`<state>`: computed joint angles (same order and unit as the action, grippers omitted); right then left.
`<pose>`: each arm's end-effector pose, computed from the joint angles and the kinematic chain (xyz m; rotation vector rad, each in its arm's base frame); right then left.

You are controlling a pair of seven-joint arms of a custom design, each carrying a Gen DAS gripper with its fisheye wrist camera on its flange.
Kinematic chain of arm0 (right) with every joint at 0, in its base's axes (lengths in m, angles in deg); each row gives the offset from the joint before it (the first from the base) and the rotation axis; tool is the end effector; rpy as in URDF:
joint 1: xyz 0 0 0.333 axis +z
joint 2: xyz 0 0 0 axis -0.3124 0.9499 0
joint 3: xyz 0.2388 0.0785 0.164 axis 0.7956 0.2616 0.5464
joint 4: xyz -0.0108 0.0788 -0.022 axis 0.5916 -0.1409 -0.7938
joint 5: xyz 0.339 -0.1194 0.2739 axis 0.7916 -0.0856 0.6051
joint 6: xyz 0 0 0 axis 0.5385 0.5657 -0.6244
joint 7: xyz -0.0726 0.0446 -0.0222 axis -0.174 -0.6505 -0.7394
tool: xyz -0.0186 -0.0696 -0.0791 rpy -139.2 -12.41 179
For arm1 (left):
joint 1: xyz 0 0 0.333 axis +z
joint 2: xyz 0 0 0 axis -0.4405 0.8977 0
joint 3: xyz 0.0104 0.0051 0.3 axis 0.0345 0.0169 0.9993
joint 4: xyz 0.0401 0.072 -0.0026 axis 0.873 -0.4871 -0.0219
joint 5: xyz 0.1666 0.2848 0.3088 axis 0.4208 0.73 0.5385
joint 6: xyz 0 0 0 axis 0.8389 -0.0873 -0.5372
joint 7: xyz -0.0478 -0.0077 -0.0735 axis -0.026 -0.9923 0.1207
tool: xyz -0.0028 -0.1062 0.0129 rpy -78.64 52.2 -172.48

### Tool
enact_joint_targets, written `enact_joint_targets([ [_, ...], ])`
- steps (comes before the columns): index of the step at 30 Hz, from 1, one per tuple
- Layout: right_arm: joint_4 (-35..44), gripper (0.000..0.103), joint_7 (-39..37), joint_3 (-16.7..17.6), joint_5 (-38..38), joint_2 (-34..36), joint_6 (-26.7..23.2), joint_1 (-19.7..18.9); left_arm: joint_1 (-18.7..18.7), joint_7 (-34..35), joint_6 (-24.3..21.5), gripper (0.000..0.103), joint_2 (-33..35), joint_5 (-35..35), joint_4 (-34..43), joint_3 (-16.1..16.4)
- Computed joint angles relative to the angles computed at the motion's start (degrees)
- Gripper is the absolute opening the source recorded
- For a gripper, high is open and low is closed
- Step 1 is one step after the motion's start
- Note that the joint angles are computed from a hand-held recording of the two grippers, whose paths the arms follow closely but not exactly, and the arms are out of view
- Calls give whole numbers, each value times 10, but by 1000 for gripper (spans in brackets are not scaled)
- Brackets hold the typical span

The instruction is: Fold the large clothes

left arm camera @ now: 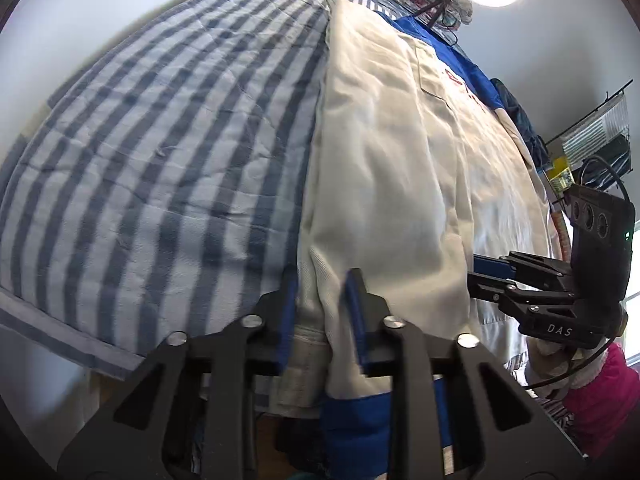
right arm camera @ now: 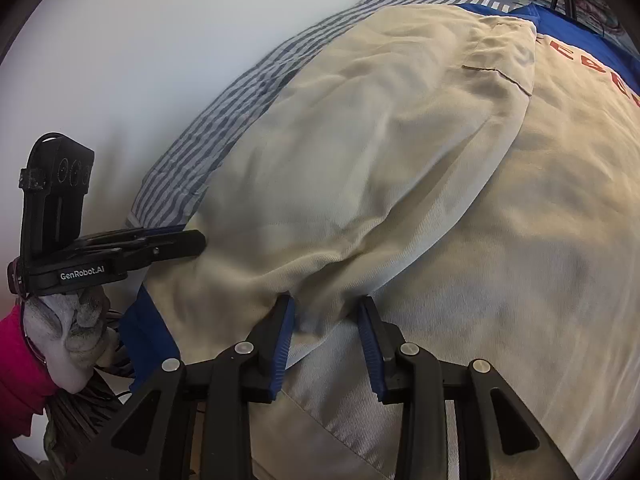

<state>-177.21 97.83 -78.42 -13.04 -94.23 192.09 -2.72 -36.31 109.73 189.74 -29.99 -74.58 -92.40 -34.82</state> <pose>0.4170 0.0763 0.3932 -2.1831 1.4244 0.1016 0.4721 -0.0837 0.4173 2.0730 -2.0979 0.9080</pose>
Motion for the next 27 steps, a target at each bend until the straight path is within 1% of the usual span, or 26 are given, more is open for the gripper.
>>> enact_joint_targets([
  [1, 4, 35, -1, -4, 2, 1, -7, 0, 1, -1, 4, 16, 3, 9, 3, -7],
  [4, 16, 36, 1, -9, 11, 0, -14, -4, -9, 5, 8, 8, 1, 4, 7, -6],
  [5, 21, 38, 4, -9, 14, 0, -14, -6, -10, 6, 10, 8, -1, 2, 7, -6],
  [7, 33, 56, 13, -10, 21, 0, -11, -9, -17, 11, 14, 6, -7, -9, 5, -2],
  [8, 41, 58, 15, -12, 26, 4, -9, -9, -19, 13, 18, 6, -12, -12, 3, -2],
  [10, 70, 58, 20, -13, 36, 24, -5, -7, -22, 15, 29, 6, -21, -9, -1, -6],
  [12, 104, 63, 23, -10, 45, 50, -1, -2, -30, 19, 40, 5, -28, -5, -4, -10],
  [13, 124, 67, 25, -9, 49, 67, -7, 1, -33, 18, 44, 5, -29, -2, -4, -12],
  [16, 180, 67, 48, 8, 47, 117, -17, 0, -50, 22, 59, 5, -24, 2, 3, -16],
  [18, 221, 67, 69, 23, 40, 157, -27, -1, -55, 24, 63, 4, -24, 9, 5, -17],
  [20, 257, 67, 95, 43, 17, 195, -26, -4, -60, 26, 68, 4, -22, 13, 6, -18],
  [22, 285, 66, 129, 67, -35, 229, -20, -10, -64, 21, 73, 4, -12, 15, 13, -20],
  [27, 323, 66, 191, 98, -131, 284, -3, -8, -69, 21, 77, 4, 0, 14, 18, -18],
])
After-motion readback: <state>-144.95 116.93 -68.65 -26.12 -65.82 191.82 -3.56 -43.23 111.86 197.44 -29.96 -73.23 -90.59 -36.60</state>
